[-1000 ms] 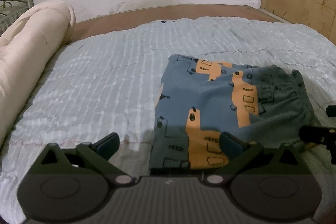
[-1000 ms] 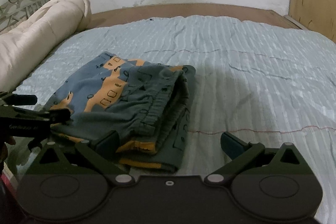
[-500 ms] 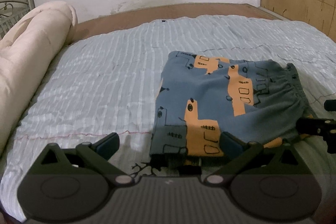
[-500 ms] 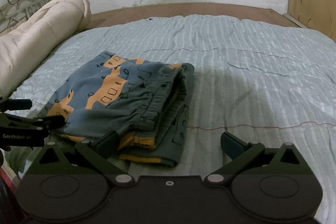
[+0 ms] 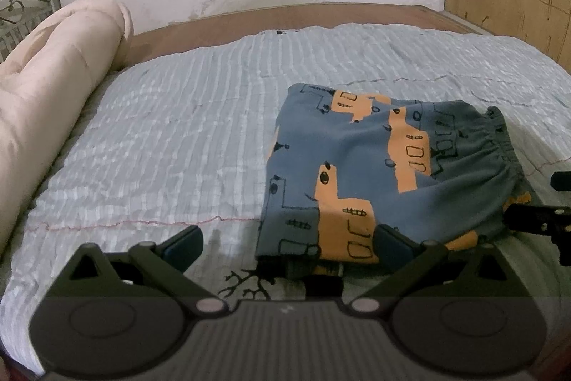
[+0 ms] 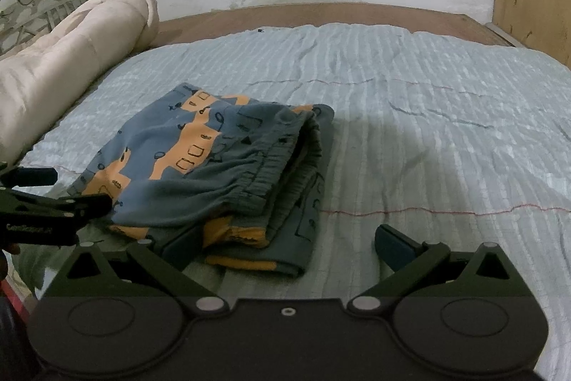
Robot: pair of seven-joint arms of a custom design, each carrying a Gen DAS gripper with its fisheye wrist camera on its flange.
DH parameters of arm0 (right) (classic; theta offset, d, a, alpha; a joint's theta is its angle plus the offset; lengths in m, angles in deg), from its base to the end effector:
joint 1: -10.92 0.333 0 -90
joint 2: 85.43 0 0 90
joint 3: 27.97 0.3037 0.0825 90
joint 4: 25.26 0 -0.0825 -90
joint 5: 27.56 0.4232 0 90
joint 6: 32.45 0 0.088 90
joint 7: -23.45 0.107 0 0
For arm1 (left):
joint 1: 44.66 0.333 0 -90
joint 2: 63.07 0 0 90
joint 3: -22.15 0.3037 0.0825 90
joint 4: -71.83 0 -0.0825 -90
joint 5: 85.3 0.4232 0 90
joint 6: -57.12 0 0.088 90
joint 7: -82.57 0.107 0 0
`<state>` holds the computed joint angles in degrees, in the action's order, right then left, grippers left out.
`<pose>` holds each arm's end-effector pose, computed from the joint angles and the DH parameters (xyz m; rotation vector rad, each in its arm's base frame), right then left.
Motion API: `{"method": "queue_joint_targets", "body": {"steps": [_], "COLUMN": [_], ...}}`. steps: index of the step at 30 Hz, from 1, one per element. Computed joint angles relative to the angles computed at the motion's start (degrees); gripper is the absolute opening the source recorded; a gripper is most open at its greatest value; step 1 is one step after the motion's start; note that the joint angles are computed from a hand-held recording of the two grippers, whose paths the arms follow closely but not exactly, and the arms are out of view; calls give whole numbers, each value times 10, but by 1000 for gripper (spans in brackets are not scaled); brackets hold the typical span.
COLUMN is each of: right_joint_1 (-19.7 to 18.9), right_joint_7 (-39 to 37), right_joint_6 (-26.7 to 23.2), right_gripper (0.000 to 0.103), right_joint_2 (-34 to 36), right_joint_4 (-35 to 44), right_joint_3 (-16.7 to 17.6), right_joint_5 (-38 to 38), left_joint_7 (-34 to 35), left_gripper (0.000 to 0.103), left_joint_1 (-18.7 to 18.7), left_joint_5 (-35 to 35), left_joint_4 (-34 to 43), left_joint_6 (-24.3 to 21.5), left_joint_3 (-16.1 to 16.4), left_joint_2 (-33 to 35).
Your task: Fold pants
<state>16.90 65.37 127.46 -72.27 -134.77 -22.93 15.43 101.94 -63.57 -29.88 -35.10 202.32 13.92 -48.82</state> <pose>0.6723 0.0959 0.4086 -2.0000 1.3337 -0.4104 0.6040 -0.3142 0.3944 -1.7899 1.6675 -0.5589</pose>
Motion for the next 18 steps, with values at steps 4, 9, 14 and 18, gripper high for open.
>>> {"method": "queue_joint_targets", "body": {"steps": [4, 9, 14, 18], "right_joint_1": [-11, -26, -25, -32], "right_joint_7": [-42, -136, -145, -132], "right_joint_6": [-6, -23, -72, -99], "right_gripper": [102, 102, 102, 102], "right_joint_2": [-7, -7, 21, 60], "right_joint_4": [-1, 11, 50, 99], "right_joint_3": [11, 22, 10, 11], "right_joint_5": [44, 159, 178, 174], "left_joint_7": [1, 12, 15, 30], "left_gripper": [103, 103, 103, 103], "left_joint_1": [0, 5, 10, 18], "left_joint_5": [-2, -8, -8, -21], "left_joint_4": [1, 0, 23, 59], "left_joint_6": [1, 8, -1, 5], "left_joint_3": [0, 1, 8, 16], "left_joint_2": [0, -3, 9, 40]}}
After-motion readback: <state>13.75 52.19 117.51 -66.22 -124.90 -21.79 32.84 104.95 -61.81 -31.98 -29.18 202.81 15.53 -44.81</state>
